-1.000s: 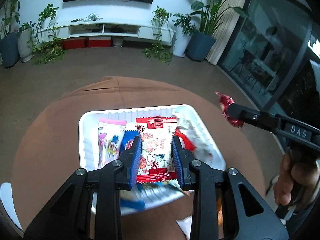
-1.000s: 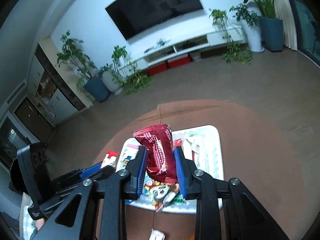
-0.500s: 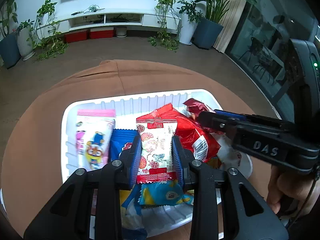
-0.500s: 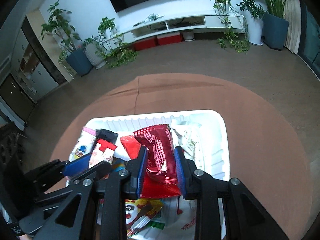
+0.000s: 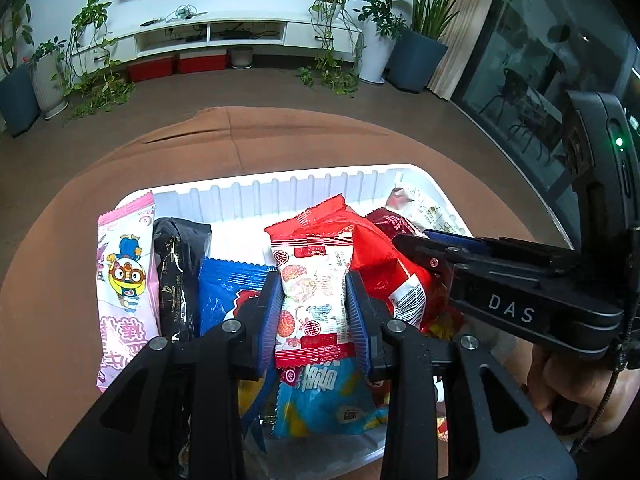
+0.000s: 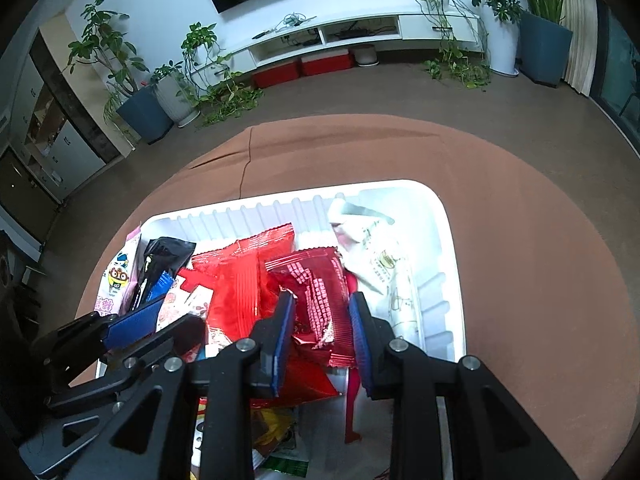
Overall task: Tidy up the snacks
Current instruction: 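Carry the strawberry packet and dark red wrapper over the white tray and release both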
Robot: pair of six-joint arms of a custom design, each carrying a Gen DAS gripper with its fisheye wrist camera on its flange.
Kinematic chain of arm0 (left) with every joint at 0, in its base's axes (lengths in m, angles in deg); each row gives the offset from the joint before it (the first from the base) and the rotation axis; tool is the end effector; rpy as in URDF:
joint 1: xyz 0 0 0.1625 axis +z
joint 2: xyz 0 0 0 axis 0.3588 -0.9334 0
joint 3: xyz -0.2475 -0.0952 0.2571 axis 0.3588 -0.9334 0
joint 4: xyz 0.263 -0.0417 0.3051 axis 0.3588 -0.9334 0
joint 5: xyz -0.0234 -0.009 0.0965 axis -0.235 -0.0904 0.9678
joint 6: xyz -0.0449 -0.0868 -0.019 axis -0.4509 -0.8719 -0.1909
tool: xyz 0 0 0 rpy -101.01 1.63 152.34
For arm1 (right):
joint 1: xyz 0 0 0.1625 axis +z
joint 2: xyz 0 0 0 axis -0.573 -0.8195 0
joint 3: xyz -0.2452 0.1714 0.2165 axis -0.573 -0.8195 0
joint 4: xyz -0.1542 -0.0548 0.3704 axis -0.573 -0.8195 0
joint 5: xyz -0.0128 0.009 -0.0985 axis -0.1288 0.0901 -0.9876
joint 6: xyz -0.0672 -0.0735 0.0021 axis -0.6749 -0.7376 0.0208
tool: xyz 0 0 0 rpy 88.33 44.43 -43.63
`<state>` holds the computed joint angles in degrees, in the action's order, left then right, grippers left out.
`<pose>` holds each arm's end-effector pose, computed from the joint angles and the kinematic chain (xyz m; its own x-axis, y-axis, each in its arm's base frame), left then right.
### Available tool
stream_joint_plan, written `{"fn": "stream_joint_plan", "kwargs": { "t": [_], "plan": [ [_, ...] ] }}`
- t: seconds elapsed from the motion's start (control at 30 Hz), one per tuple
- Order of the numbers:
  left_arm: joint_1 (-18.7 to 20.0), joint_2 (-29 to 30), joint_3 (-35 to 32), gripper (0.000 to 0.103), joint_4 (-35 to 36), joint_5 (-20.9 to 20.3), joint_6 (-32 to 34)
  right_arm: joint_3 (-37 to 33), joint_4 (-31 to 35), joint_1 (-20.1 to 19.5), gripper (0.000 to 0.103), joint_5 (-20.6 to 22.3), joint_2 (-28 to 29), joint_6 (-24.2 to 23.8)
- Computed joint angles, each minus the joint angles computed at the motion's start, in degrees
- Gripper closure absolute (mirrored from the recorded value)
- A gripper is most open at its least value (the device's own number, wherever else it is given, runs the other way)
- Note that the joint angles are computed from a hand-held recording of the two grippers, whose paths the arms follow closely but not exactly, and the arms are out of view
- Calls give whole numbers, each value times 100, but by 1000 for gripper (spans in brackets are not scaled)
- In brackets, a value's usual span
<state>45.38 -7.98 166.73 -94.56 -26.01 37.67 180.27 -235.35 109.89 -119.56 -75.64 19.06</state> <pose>-0.1224 -0.6765 0.1781 -0.5926 0.7424 -0.3125 0.7900 0.6114 -0.0459 0.0059 -0.3473 0.3370 -0.8352 0.3195 0.4475 -0.0709 0.7444 -0.6639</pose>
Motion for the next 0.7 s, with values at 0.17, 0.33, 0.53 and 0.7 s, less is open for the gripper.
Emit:
{"fn": "stream_joint_plan", "kwargs": {
  "t": [0.17,0.33,0.53,0.7],
  "plan": [
    [-36,-330,326,54,-60,-16,26,-2,140,41,66,3,-138,86],
    [-69,-446,392,52,-40,-9,18,31,203,99,61,-27,-277,88],
    [-114,-634,526,39,-102,-80,34,135,330,173,48,146,-712,157],
    [-186,-905,709,28,-145,-167,-4,286,532,398,35,220,-1289,198]
  ]
}}
